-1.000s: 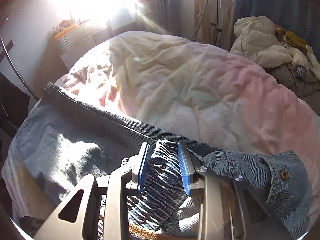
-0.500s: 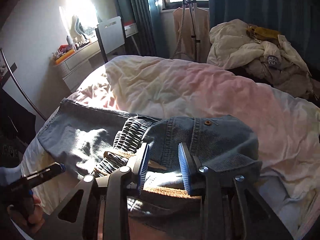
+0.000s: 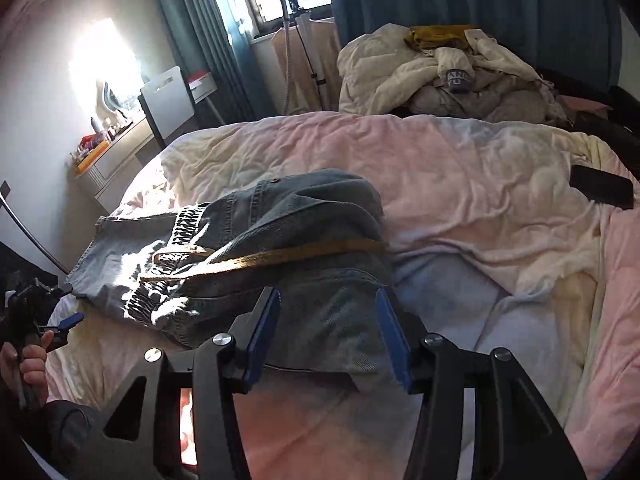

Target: Fold clothes

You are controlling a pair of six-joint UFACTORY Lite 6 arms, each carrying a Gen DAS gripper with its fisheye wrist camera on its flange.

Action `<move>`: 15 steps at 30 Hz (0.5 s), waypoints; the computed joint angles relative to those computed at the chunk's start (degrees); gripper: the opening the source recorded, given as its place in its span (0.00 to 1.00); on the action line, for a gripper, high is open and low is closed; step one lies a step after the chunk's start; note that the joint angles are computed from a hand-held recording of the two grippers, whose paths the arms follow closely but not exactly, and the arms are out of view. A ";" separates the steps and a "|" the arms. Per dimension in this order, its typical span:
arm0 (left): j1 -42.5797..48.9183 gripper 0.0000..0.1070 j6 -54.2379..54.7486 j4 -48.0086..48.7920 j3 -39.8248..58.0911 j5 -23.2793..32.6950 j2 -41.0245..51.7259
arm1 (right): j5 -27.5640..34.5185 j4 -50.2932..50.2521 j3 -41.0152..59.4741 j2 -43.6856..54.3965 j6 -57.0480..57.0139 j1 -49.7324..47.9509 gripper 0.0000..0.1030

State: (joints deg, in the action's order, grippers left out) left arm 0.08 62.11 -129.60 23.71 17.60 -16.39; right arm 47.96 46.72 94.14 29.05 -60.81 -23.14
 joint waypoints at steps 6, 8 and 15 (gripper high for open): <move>6.68 0.59 2.70 -6.95 -2.05 8.06 7.17 | 2.90 0.11 3.61 6.84 4.73 -3.66 0.61; 8.57 0.59 4.88 -9.31 -1.78 10.88 10.11 | 4.38 0.98 4.92 8.17 5.56 -4.28 0.61; 14.44 0.59 10.75 -15.29 1.04 17.81 19.97 | 10.39 0.42 13.28 16.63 13.61 -5.89 0.62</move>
